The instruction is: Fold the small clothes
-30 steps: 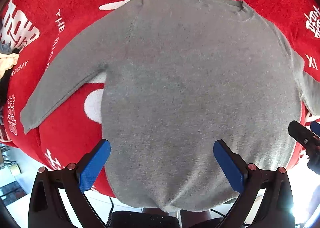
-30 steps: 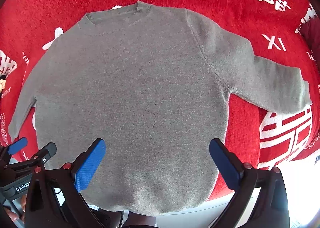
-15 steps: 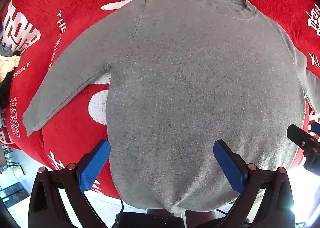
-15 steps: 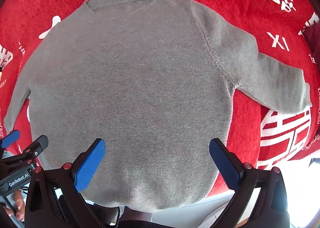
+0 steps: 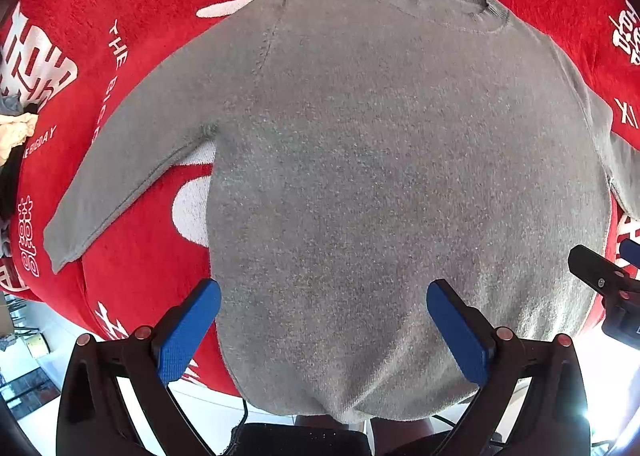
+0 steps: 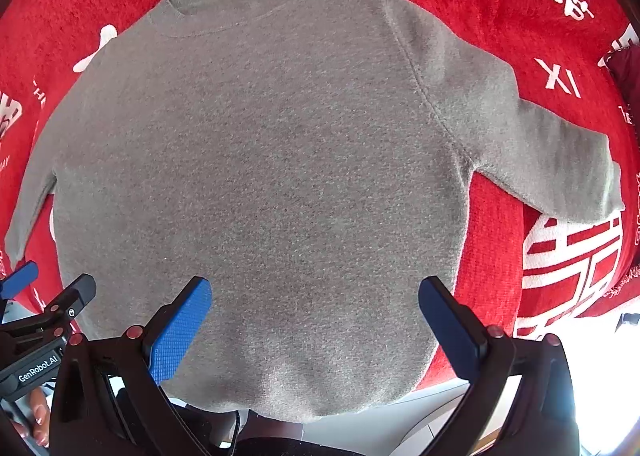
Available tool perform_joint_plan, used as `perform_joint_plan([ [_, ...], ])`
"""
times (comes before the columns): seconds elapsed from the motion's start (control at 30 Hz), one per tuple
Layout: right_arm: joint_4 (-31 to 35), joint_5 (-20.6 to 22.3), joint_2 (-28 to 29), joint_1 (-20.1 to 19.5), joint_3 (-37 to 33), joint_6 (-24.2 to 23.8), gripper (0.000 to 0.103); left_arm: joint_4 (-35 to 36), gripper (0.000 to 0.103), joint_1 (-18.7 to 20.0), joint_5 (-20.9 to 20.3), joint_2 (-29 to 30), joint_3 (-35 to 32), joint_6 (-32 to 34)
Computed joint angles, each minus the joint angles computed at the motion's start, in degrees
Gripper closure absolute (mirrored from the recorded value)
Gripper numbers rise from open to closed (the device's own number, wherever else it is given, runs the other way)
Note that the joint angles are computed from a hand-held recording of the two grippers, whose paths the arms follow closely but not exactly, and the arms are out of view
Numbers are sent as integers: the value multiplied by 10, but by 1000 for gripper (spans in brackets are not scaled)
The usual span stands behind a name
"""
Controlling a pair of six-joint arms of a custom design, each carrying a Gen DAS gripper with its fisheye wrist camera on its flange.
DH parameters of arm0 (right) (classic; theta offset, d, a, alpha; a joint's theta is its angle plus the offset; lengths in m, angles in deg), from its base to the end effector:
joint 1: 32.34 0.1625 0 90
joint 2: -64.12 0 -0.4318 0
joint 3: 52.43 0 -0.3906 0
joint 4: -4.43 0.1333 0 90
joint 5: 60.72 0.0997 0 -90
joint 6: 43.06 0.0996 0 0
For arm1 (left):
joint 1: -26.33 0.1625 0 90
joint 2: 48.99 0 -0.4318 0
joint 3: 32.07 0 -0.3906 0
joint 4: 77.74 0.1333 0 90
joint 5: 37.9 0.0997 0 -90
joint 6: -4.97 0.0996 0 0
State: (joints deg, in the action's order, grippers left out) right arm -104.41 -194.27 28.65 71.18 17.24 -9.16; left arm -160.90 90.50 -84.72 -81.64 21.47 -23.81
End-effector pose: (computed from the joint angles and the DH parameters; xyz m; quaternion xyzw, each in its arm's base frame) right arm 0.2386 -0.7158 0.0975 -0.1140 -0.9146 0.0342 0.3865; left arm -0.1598 -0.7925 0.1455 0.0649 0.9047 0.0341 0.4197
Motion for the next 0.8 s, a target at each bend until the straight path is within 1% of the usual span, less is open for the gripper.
perform_joint_plan([
  [0.43,12,-1,6,-1,-9,2,0,10,0,0,-2,-1,-1,-5],
  [0.6,14,-1,6,-1,-11,2,0,1,0,1,1,-3,2,2],
  [0.8,16,-1,7,-1,-13,5,0,-13,0,5,-20,-6,5,18],
])
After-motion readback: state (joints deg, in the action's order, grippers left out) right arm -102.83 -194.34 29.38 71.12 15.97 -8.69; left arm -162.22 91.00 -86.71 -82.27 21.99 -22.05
